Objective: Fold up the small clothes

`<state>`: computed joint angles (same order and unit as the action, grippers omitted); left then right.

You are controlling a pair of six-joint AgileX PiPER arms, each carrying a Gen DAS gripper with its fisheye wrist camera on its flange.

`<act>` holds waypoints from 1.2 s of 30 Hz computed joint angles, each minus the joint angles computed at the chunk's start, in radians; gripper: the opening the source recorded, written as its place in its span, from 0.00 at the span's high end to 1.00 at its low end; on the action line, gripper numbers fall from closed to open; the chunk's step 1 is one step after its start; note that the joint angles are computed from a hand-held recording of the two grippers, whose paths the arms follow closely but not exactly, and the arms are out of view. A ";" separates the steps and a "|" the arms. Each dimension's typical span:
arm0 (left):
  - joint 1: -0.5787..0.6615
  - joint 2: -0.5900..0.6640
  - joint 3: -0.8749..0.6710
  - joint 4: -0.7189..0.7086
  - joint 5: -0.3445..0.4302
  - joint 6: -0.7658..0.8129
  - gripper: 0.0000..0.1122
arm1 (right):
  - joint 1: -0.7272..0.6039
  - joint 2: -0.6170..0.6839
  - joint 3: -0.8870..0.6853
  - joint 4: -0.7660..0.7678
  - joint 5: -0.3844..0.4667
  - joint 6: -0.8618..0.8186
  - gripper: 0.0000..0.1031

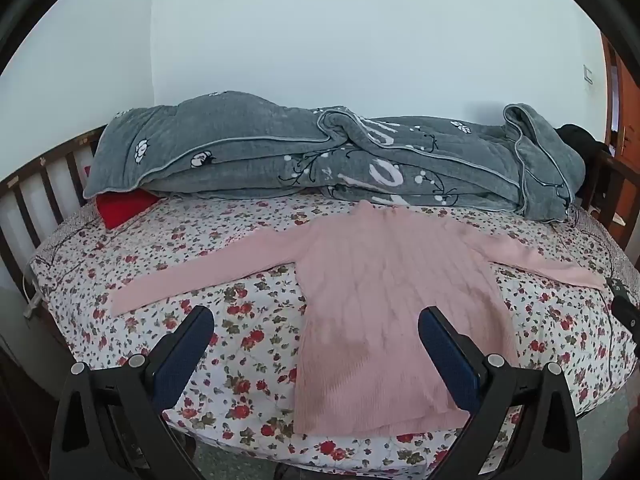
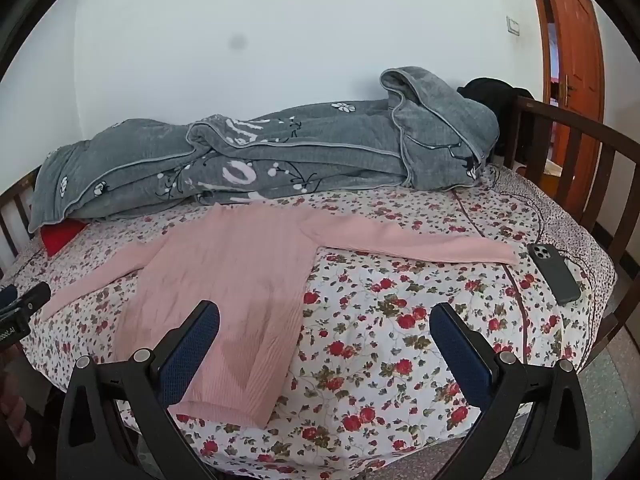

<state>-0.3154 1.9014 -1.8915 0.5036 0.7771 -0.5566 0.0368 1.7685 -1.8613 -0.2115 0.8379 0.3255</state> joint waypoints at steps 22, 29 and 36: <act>0.015 -0.020 0.027 -0.032 -0.050 0.047 0.08 | 0.010 0.001 -0.010 -0.016 0.006 0.017 0.00; 0.022 -0.030 0.059 -0.055 -0.071 0.051 0.08 | 0.012 -0.014 0.020 -0.022 -0.021 0.015 0.00; 0.022 -0.043 0.086 -0.049 -0.094 0.038 0.08 | 0.014 -0.009 0.009 -0.017 -0.018 0.020 0.00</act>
<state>-0.2938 1.8585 -1.8054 0.4550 0.6829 -0.5186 0.0505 1.7594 -1.8525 -0.2281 0.8204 0.3456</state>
